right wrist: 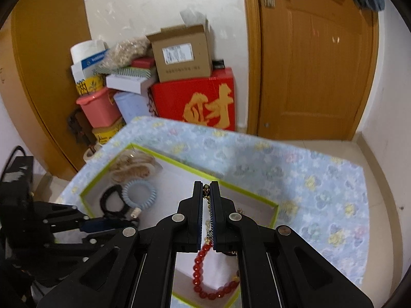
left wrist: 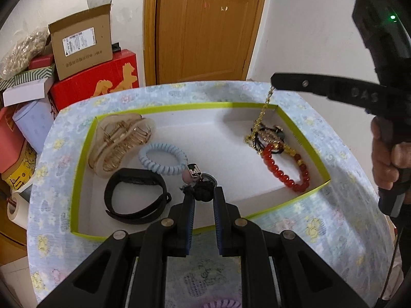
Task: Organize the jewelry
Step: 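Lower the clip into the tray with the left tool while the right tool lowers the chain, then withdraw both open tools from the tray back over the remaining jewelry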
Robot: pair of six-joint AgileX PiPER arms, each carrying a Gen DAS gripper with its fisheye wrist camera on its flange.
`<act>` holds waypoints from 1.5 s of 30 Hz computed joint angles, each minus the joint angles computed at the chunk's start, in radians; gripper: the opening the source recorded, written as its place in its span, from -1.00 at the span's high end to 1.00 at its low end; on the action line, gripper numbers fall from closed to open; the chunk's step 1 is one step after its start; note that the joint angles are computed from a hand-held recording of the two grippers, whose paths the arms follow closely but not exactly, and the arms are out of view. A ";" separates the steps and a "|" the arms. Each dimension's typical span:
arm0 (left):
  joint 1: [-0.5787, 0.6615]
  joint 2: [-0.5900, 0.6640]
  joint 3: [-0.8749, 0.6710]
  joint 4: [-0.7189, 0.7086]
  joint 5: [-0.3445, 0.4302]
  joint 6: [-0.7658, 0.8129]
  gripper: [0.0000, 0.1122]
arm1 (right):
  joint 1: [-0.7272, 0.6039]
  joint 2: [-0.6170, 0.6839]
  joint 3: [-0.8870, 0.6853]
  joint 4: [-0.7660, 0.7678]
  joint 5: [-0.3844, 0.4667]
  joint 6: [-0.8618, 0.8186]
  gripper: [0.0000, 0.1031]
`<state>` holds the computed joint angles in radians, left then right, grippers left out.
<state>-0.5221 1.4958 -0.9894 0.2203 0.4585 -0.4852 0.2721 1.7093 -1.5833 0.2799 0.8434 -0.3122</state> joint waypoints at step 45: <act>-0.451 -0.433 0.247 0.458 0.349 -0.728 0.60 | 0.074 -0.645 0.579 -0.067 0.042 0.198 0.48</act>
